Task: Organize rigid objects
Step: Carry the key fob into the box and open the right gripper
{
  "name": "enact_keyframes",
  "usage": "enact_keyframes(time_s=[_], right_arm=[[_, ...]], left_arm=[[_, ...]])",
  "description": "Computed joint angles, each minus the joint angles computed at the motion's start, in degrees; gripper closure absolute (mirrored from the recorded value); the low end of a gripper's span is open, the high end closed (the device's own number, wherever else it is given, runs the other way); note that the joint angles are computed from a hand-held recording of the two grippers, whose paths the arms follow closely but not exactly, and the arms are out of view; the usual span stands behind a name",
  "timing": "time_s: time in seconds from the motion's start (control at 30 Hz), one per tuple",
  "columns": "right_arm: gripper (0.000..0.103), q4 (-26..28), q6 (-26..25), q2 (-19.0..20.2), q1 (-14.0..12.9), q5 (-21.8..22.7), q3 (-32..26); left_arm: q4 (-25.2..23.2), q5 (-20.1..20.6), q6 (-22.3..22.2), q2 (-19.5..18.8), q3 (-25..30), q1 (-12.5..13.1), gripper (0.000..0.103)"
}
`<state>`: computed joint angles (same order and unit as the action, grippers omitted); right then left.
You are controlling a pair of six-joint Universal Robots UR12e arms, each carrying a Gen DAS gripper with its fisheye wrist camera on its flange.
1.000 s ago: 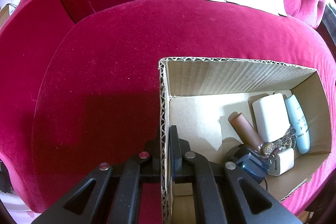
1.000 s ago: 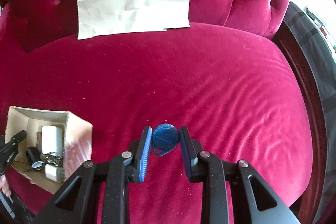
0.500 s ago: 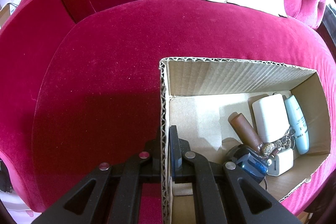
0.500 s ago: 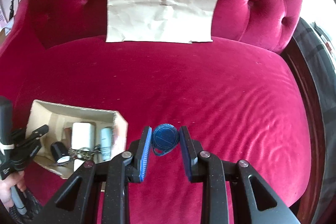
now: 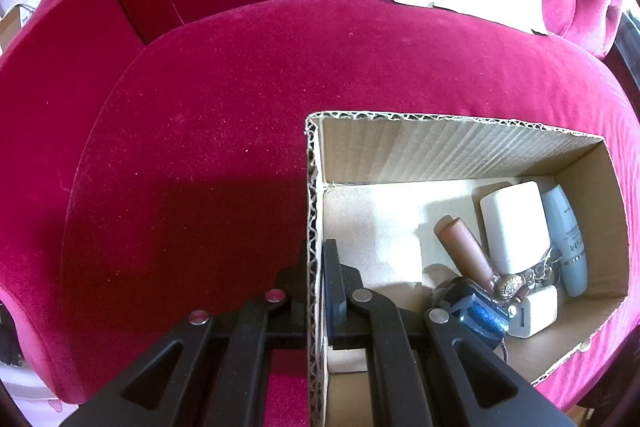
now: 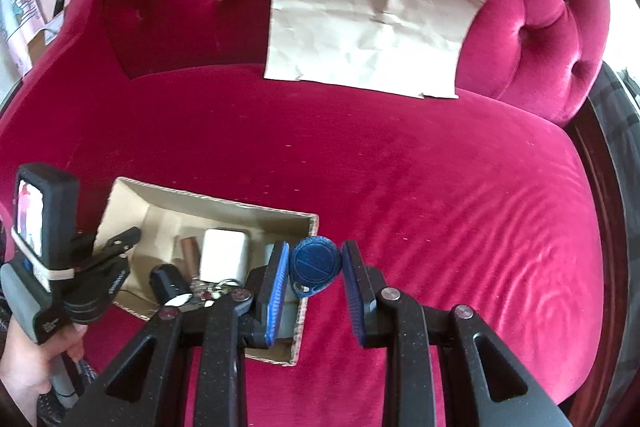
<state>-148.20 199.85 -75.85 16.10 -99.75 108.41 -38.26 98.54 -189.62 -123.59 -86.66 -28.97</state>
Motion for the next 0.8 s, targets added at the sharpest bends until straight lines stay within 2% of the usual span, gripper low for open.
enact_keyframes(time_s=[0.8], right_arm=[[0.075, -0.4, 0.8, 3.5, 2.4, 3.4, -2.2]], left_arm=[[0.5, -0.1, 0.1, 0.1, -0.4, 0.2, 0.099]])
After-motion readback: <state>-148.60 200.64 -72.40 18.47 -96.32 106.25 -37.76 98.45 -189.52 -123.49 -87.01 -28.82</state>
